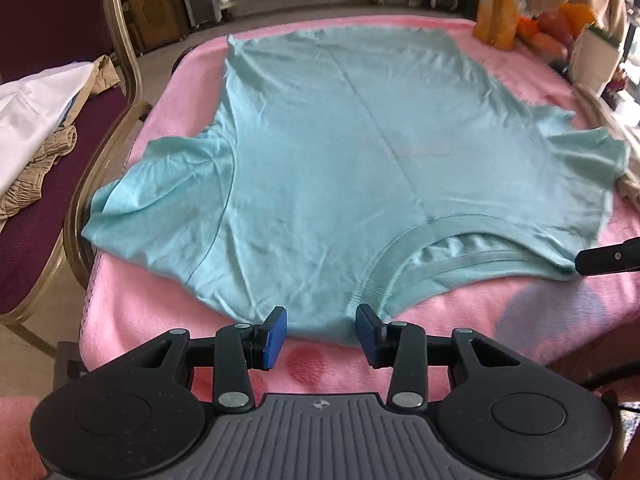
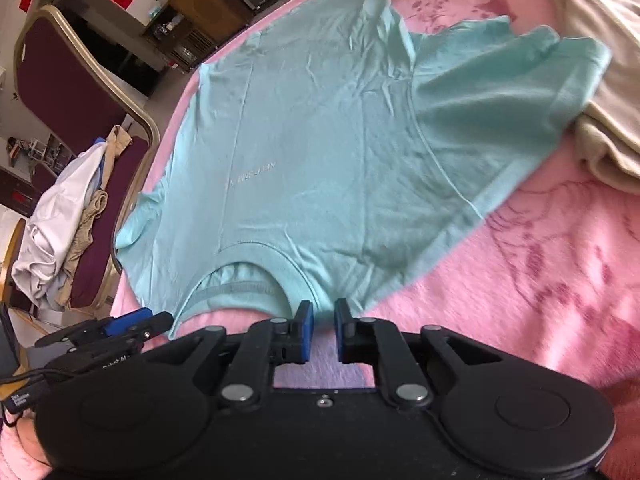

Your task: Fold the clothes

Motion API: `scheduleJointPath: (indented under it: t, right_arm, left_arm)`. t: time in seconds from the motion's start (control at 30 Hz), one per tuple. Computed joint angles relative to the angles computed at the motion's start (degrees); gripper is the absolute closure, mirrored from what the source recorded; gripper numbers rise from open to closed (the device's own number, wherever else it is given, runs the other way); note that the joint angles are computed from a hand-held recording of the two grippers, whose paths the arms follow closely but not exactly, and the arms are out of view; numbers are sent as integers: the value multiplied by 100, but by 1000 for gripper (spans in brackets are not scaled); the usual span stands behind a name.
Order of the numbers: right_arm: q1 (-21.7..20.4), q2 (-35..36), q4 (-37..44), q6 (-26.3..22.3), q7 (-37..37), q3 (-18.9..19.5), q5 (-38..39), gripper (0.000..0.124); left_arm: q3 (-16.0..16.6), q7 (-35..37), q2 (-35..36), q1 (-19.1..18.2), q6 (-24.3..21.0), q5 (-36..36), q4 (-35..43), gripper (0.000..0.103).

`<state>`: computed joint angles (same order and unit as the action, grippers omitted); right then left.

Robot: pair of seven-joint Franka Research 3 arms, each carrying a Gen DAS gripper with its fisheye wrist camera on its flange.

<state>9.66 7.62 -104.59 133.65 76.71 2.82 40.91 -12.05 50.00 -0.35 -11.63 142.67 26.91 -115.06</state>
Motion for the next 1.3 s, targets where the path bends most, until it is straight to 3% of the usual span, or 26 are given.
scheduleJointPath:
  t: [0.17, 0.23, 0.3, 0.4, 0.5, 0.77, 0.87, 1.0, 1.17, 1.3]
  right_arm:
    - [-85, -345, -457, 1300, -45, -82, 794, 99]
    - [-139, -375, -522, 1856, 302, -161, 939, 92]
    - [-200, -323, -484, 2162, 1059, -275, 586, 92]
    - [-313, -130, -338, 2370, 1981, -392, 68, 92]
    - [-396, 202, -12, 2224, 2735, -458, -520, 92]
    - [-397, 830, 551, 2227, 3660, -431, -1381, 92]
    - [-245, 878, 566, 2387, 3926, -528, -1916, 117]
    - [-36, 854, 483, 2655, 4443, -717, -2645, 121]
    - [176, 750, 304, 3351, 4365, -746, -3372, 121]
    - [-69, 763, 295, 3927, 2530, 31, -3047, 121]
  left_arm:
    - [3, -544, 56, 25, 456, 759, 124, 60]
    - [15, -507, 202, 15, 477, 775, 331, 59]
    - [33, -462, 360, -4, 491, 767, 548, 59]
    - [62, -353, 680, -47, 462, 598, 926, 59]
    - [92, -247, 883, -113, 450, 485, 1075, 59]
    - [166, -191, 931, -124, 421, 208, 925, 58]
    - [196, -293, 921, -119, 434, 229, 896, 57]
    - [206, -377, 879, -115, 486, 305, 849, 57]
    - [219, -516, 795, -115, 584, 498, 762, 55]
    - [226, -639, 753, -93, 552, 557, 720, 54]
